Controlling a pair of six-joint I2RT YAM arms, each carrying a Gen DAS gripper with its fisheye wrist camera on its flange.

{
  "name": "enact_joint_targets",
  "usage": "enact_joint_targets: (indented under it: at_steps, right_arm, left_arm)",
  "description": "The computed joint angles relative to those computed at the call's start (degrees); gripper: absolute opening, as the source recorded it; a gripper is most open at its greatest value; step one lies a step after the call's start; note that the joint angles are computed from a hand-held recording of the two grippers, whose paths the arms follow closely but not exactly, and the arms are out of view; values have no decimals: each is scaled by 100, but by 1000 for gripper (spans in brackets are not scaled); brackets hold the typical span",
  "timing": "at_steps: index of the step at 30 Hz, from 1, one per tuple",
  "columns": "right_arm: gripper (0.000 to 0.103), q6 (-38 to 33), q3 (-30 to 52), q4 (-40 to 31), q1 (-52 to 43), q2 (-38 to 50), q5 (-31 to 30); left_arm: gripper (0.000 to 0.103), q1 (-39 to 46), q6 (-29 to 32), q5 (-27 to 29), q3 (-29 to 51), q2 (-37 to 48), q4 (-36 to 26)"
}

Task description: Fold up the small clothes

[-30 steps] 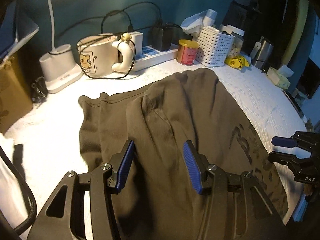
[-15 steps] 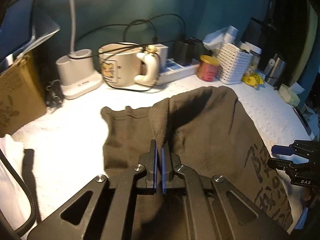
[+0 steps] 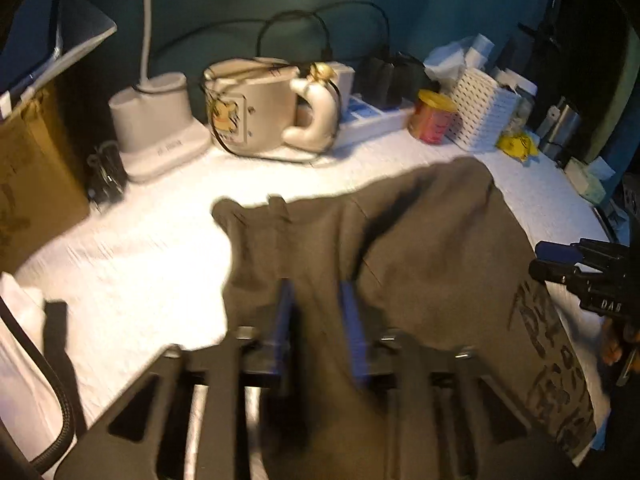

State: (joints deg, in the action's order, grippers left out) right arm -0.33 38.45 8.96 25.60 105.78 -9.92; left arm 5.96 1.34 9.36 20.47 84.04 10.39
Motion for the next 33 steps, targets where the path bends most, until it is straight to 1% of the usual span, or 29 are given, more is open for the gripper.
enact_joint_targets:
  at_steps: [2, 6, 14, 20, 23, 24, 25, 26, 27, 28, 29, 30, 33]
  right_arm:
    - [42, 18, 246, -49, -93, 142, 0]
    - [42, 82, 692, -74, -299, 427, -98]
    - [42, 628, 1589, -142, -788, 1019, -666]
    - [42, 914, 2403, -421, -864, 1722, -975]
    - [41, 958, 2759, -594, -860, 2091, -1260]
    - [41, 952, 2774, -525, -834, 2147, -1274]
    - [35, 886, 2733, -402, -791, 2150, -1230]
    - [33, 787, 2783, -435, -757, 2186, -1232]
    - [24, 738, 2845, -499, -747, 2219, -1305]
    - [23, 709, 2972, -644, -736, 2293, -1414]
    - [21, 694, 2993, -627, -710, 2302, -1386]
    - [14, 611, 3026, -645, -686, 2303, -1397]
    - [12, 572, 2929, -394, -639, 2191, -1542]
  left_arm:
    - [35, 97, 23, 116, 103, 91, 52]
    - [35, 26, 123, 130, 339, 407, 178]
    - [34, -90, 306, 181, 561, 928, 563]
    - [20, -199, 452, 216, 496, 1057, 785]
    - [9, -214, 495, 346, 460, 1178, 921]
    - [6, -217, 523, 379, 432, 1190, 972]
    - [5, -214, 535, 394, 408, 1176, 1000]
    - [4, -178, 535, 457, 388, 1138, 1000]
    - [3, -138, 522, 507, 372, 1099, 1000]
    - [3, -97, 504, 537, 346, 1051, 1012]
    - [3, -33, 464, 574, 313, 960, 1012]
    - [2, 16, 430, 607, 291, 871, 994]
    - [2, 224, 370, 694, 150, 355, 881]
